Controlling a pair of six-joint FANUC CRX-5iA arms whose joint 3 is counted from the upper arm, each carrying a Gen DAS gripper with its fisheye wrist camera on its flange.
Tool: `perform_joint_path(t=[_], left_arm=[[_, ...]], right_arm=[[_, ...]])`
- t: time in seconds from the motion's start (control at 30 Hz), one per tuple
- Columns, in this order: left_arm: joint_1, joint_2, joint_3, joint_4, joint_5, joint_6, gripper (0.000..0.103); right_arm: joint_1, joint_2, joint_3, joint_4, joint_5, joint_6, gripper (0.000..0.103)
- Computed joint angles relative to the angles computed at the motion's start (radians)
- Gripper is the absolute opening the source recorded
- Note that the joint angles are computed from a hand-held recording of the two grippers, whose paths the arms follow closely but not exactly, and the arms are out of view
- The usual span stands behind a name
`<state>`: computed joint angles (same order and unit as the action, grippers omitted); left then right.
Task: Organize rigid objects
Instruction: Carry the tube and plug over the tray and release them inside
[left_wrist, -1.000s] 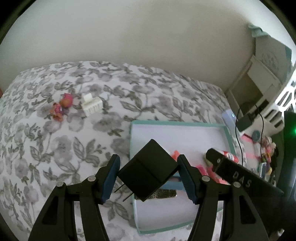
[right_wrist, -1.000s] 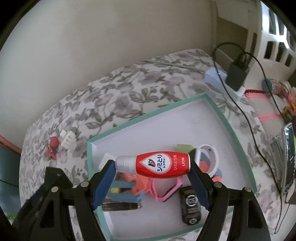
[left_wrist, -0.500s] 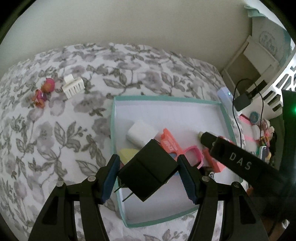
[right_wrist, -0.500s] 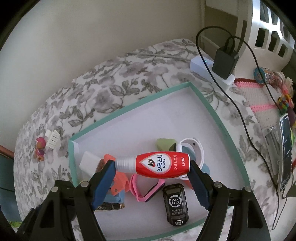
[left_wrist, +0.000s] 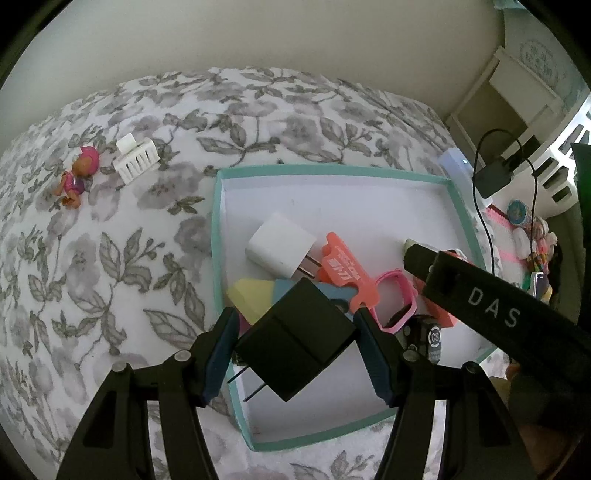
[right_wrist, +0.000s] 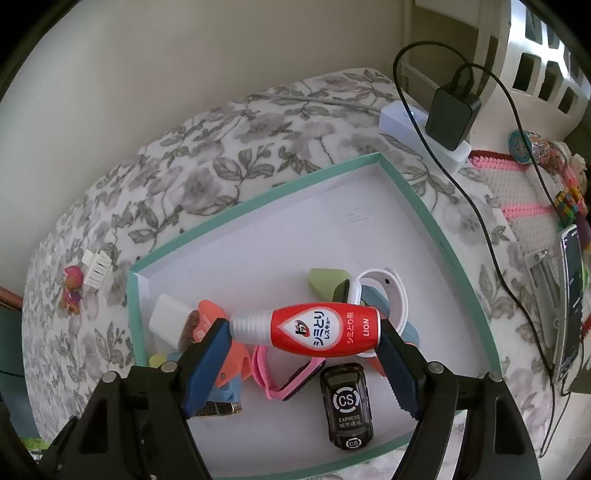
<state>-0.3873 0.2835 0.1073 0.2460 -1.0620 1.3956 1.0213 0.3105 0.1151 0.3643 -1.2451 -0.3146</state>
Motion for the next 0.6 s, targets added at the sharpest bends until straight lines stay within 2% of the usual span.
perform_joint_path(t=[0.6], left_arm=[[-0.004,0.003,0.011,-0.024,-0.004,0.012,0.065]], right_arm=[[-0.01,0.015,0.022,-0.034,-0.009,0.045,0.082]])
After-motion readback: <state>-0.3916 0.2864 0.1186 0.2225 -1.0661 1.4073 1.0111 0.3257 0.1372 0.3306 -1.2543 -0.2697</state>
